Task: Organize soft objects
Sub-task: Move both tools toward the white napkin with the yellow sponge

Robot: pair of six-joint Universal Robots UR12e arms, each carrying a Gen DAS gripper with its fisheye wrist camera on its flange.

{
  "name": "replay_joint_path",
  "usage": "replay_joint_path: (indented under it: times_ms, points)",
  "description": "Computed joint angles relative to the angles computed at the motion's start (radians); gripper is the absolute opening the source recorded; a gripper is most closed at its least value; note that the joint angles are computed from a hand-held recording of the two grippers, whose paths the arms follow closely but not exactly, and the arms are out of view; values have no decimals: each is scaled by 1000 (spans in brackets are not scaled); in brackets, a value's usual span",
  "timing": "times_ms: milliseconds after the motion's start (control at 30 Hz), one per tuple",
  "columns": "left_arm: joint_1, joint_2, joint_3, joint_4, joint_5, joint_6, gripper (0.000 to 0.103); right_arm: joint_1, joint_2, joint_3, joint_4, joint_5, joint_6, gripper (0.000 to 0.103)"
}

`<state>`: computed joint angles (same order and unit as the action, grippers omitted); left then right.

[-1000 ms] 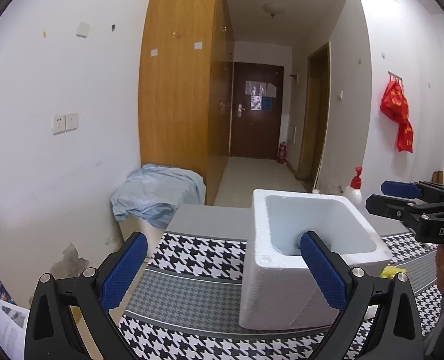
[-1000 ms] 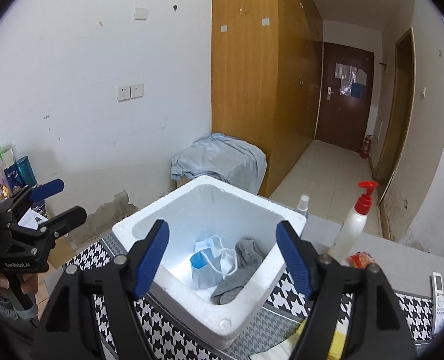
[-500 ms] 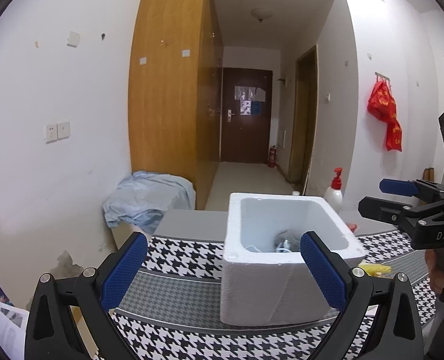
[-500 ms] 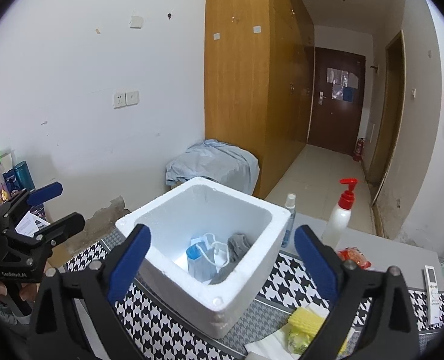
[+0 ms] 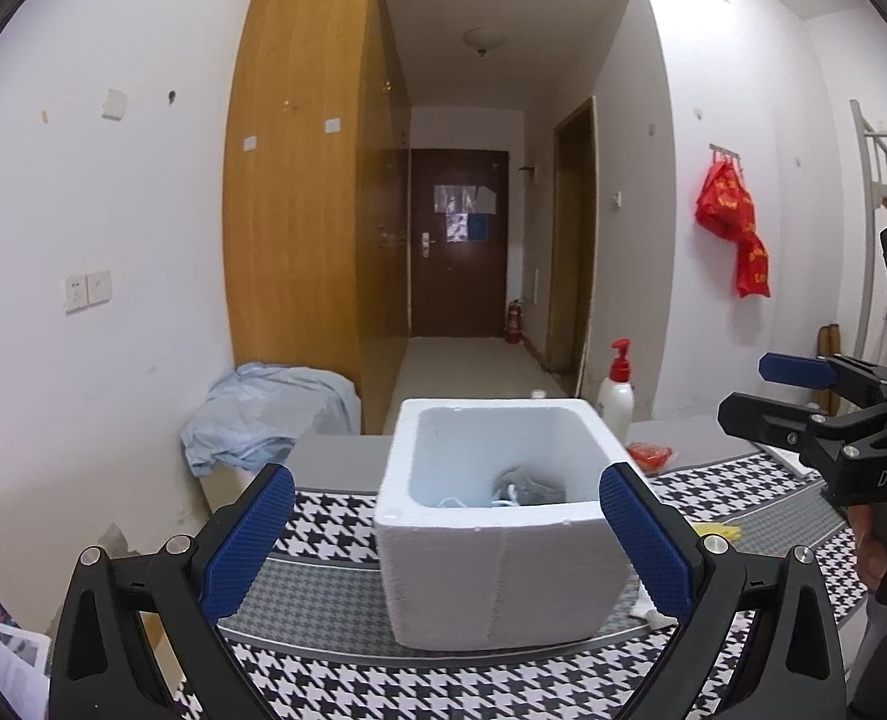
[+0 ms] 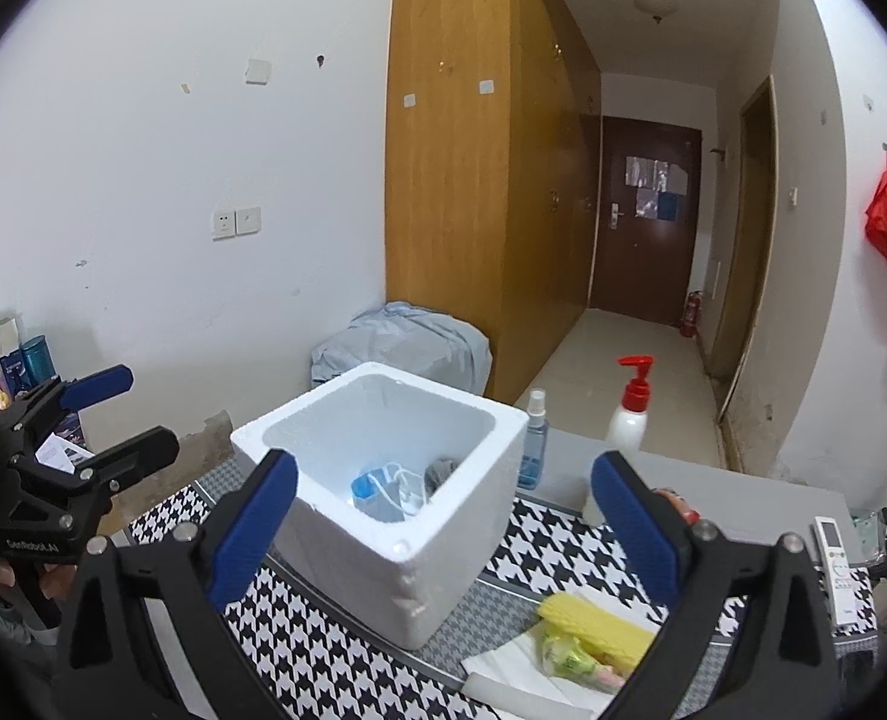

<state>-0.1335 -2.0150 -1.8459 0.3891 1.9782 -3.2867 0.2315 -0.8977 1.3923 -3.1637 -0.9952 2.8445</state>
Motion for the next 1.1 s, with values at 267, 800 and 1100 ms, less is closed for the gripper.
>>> replay_joint_path:
  times_ms: [267, 800, 1100]
  points:
    - [-14, -1, 3, 17, -23, 13, 102, -16, -18, 40, -45, -4, 18, 100]
    - [-39, -9, 12, 21, -40, 23, 102, -44, -46, 117, -134, 0, 37, 100]
    - [-50, -17, 14, 41, -64, 28, 102, -54, -49, 141, -157, -4, 35, 101]
